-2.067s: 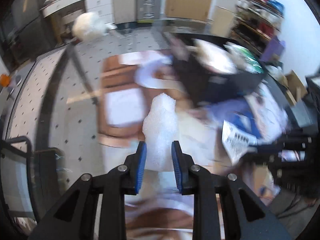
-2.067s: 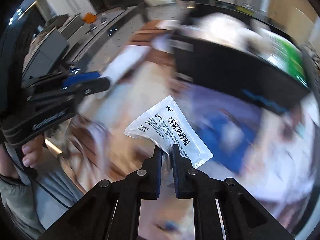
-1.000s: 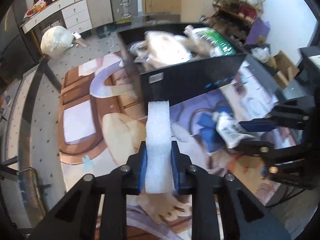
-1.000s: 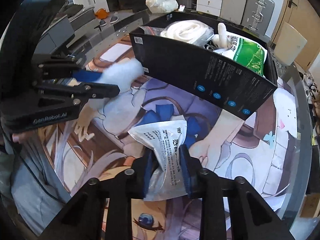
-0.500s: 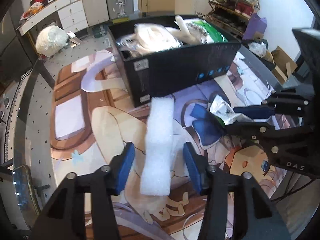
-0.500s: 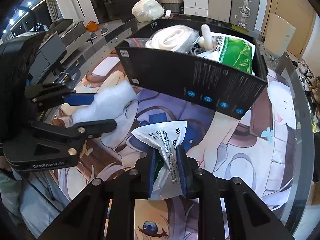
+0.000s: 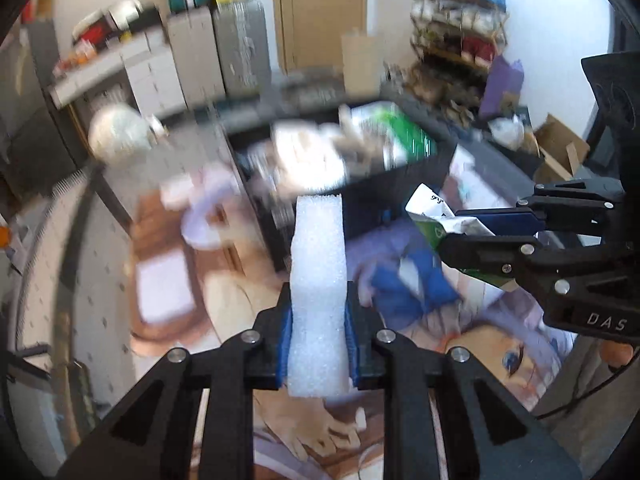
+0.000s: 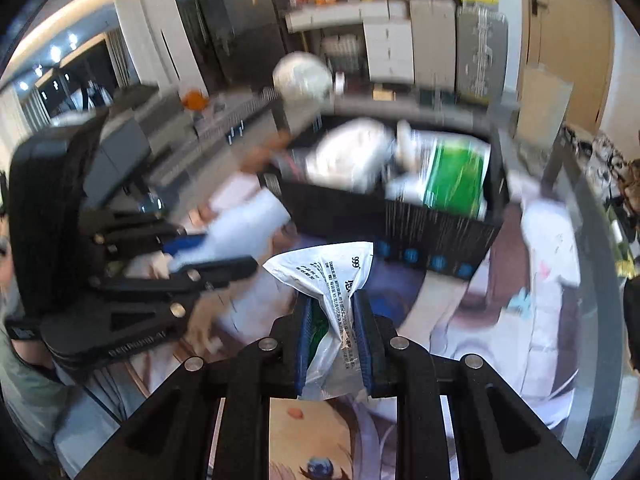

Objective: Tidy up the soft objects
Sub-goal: 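Lift the white packet with right tool while left tool lifts the foam strip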

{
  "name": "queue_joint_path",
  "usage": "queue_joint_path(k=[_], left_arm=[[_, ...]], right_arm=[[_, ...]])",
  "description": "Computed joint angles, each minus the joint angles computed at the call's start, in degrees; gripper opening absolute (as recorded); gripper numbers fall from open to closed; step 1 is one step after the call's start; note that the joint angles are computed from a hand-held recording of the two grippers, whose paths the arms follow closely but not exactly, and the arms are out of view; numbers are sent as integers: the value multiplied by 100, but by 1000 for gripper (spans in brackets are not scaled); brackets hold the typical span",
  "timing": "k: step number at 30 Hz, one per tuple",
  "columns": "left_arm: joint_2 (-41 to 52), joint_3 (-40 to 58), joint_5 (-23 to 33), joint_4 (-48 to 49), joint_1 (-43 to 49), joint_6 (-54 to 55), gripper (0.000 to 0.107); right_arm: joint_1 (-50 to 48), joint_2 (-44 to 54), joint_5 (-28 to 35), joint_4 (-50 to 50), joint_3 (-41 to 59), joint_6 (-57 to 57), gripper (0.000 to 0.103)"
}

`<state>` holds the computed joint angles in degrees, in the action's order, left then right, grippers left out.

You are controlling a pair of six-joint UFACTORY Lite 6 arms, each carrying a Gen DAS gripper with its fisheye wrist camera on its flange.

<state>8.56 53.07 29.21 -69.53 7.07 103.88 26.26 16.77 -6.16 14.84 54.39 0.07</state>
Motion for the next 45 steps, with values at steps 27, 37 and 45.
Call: queue_joint_path(k=[27, 37, 45], left_arm=[[-980, -719, 1321, -3358, 510, 2643, 20], [-968, -768, 1372, -3465, 543, 2662, 20], [-974, -704, 1513, -3358, 616, 2525, 20]], right_arm=[[755, -2382, -2646, 2917, -1735, -2592, 20], [768, -2300, -2788, 2682, -1749, -2508, 20], [804, -2221, -2815, 2885, -1698, -2659, 20]])
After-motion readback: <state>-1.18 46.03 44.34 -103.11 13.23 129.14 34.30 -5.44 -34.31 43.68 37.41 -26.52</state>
